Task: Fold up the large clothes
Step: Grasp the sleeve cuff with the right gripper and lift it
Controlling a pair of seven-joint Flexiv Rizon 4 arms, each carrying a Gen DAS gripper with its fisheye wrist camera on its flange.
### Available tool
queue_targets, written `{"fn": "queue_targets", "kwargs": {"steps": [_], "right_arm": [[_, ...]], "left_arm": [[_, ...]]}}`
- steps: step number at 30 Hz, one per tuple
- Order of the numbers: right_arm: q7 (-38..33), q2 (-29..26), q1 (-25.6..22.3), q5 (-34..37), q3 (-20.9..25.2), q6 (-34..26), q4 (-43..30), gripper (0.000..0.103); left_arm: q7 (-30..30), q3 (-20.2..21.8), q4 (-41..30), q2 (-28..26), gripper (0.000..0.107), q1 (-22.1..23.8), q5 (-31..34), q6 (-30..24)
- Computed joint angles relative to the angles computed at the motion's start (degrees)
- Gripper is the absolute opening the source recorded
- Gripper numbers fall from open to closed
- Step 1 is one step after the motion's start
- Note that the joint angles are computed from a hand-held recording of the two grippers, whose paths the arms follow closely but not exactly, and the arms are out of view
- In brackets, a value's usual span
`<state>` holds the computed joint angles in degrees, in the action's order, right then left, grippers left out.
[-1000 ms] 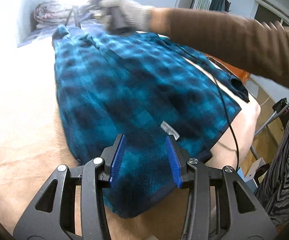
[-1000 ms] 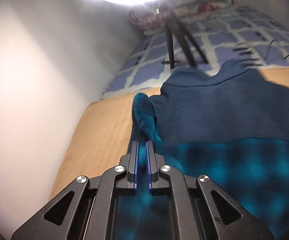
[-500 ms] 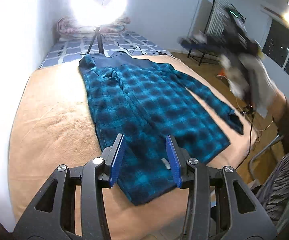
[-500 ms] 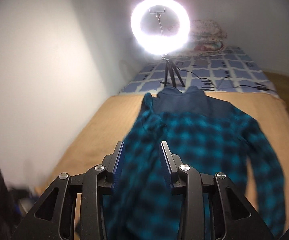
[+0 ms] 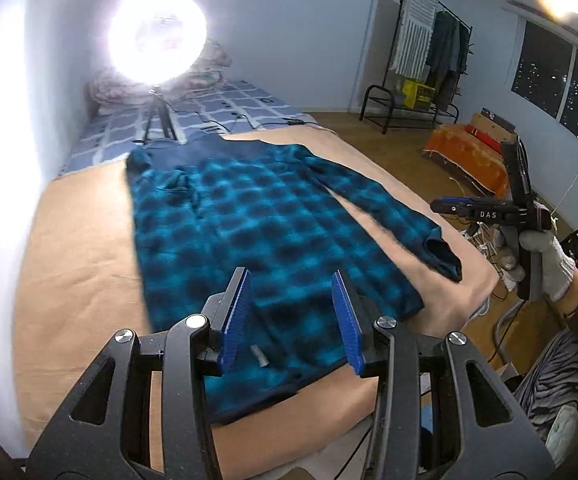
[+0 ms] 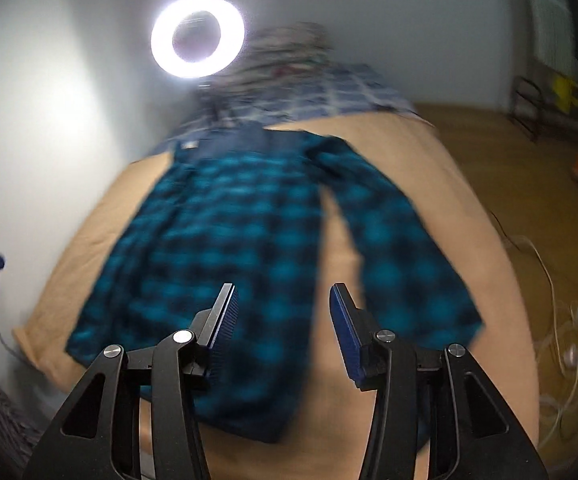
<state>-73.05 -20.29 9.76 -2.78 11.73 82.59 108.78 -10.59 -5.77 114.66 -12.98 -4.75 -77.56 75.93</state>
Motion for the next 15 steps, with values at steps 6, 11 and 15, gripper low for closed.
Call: {"fn": "queue_targets", "kwargs": {"steps": [6, 11, 15], "right_arm": [[-2.16, 0.69, -9.46, 11.69, 4.49, 0.58, 2.87, 0.049], [0.96, -0.43, -12.36, 15.78, 3.19, 1.78, 5.47, 0.049], [-0.57, -2.4, -17.62, 22.5, 8.45, 2.9, 3.26, 0.049]], "left_arm": [[-4.27, -0.99, -2.09, -5.3, 0.042, 0.17, 1.35, -3.63], [-8.88, -1.93, -2.76, -8.93, 0.042, 1.57, 9.6, -4.03], [-11.55, -3.41, -3.06, -10.26, 0.042, 2.79, 13.97, -4.14]]}}
